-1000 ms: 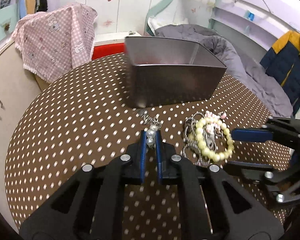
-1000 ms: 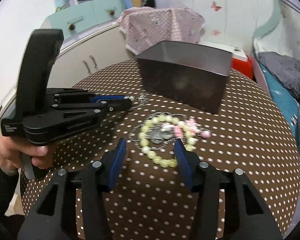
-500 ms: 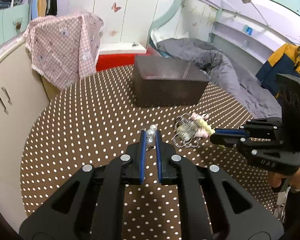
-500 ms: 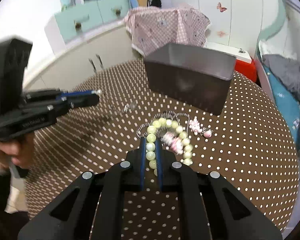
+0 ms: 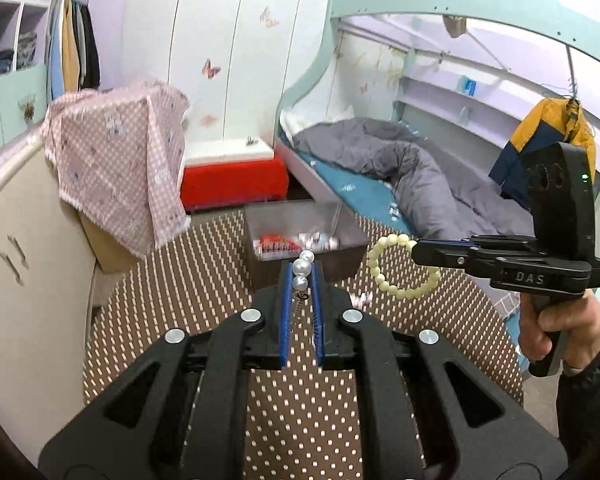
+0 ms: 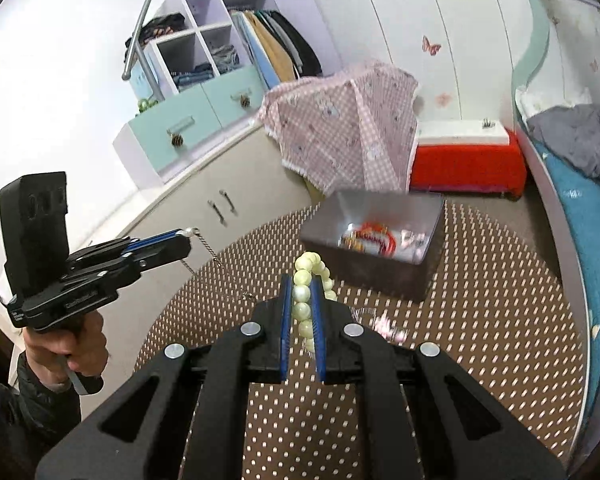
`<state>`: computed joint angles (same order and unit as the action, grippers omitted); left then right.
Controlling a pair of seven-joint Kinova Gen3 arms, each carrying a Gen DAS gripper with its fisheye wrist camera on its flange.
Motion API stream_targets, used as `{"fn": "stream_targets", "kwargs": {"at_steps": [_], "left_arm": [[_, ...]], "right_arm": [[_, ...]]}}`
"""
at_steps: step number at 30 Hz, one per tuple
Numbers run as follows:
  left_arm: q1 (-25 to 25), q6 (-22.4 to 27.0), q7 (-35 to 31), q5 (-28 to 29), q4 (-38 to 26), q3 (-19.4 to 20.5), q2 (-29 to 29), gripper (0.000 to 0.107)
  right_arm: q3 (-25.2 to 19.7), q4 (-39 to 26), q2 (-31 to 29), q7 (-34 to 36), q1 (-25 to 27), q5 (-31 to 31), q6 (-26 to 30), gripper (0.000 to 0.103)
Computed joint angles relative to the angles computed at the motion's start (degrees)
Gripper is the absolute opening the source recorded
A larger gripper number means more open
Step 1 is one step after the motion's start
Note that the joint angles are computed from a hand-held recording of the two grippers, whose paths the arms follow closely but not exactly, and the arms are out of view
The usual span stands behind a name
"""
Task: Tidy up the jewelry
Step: 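Carry the chain and bracelet over the metal box and open both tools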
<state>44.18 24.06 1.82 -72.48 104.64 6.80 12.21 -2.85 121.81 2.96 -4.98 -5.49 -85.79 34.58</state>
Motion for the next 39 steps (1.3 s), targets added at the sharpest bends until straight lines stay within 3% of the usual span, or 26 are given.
{"fn": "stream_targets", "kwargs": {"at_steps": [6, 11, 21, 24, 26, 28, 29, 30, 31, 33, 34, 36, 39], "left_arm": [[-0.5, 2.3, -3.5, -1.3, -4.0, 0.7, -1.0, 0.009], [-1.7, 3.4, -9.4, 1.6, -9.9, 1.0, 0.5, 0.009], [-4.0, 4.8, -26.0, 19.0, -22.4, 0.1, 8.3, 0.009], [-4.4, 5.3, -29.9, 23.1, -24.8, -0.2, 9.9, 0.009], [-5.1, 5.6, -32.8, 26.5, -26.5, -0.1, 11.0, 0.009], [-6.6, 7.3, -35.4, 29.8, -28.7, 1.1, 12.4, 0.010], [-5.8, 9.0, -35.6, 30.1, -30.0, 0.2, 13.1, 0.010], [-5.2, 10.2, -34.8, 29.5, -30.8, -0.3, 13.7, 0.013], [-3.9, 10.8, -33.1, 29.1, -31.0, -1.9, 14.1, 0.039], [0.3, 12.7, -28.4, 27.5, -30.8, -7.2, 14.1, 0.084], [2.2, 12.3, -26.1, 26.7, -29.5, -9.9, 13.2, 0.096], [5.5, 10.8, -21.4, 25.0, -27.3, -14.1, 12.3, 0.097], [7.2, 14.4, -15.8, 20.2, -26.0, -14.2, 11.7, 0.097]], "right_arm": [[0.4, -3.5, -1.3, 0.8, -0.1, -2.3, -1.1, 0.008], [0.3, -8.9, -0.8, -4.1, -0.6, 1.4, -2.6, 0.008], [-2.7, -17.6, 5.0, -19.9, -1.1, 16.5, -6.9, 0.008], [-5.8, -19.9, 7.4, -25.2, 0.9, 21.4, -7.6, 0.008], [-4.1, -21.6, 8.8, -29.8, -1.1, 25.5, -7.7, 0.008], [-0.9, -22.2, 9.5, -34.5, -4.6, 28.4, -9.1, 0.013], [-0.8, -22.2, 9.9, -36.3, -4.7, 29.2, -10.0, 0.033], [-1.8, -21.5, 9.7, -37.2, -4.2, 29.3, -11.8, 0.067], [-3.9, -20.3, 9.2, -37.1, -2.7, 28.5, -14.1, 0.080], [-8.5, -18.4, 8.4, -35.6, 2.0, 25.7, -16.2, 0.088], [-9.5, -17.9, 8.2, -35.9, 3.1, 25.5, -16.9, 0.090], [-9.8, -16.8, 7.3, -38.0, 3.6, 26.6, -18.8, 0.095], [-10.4, -15.7, 5.9, -39.9, 4.9, 26.5, -19.1, 0.095]]}}
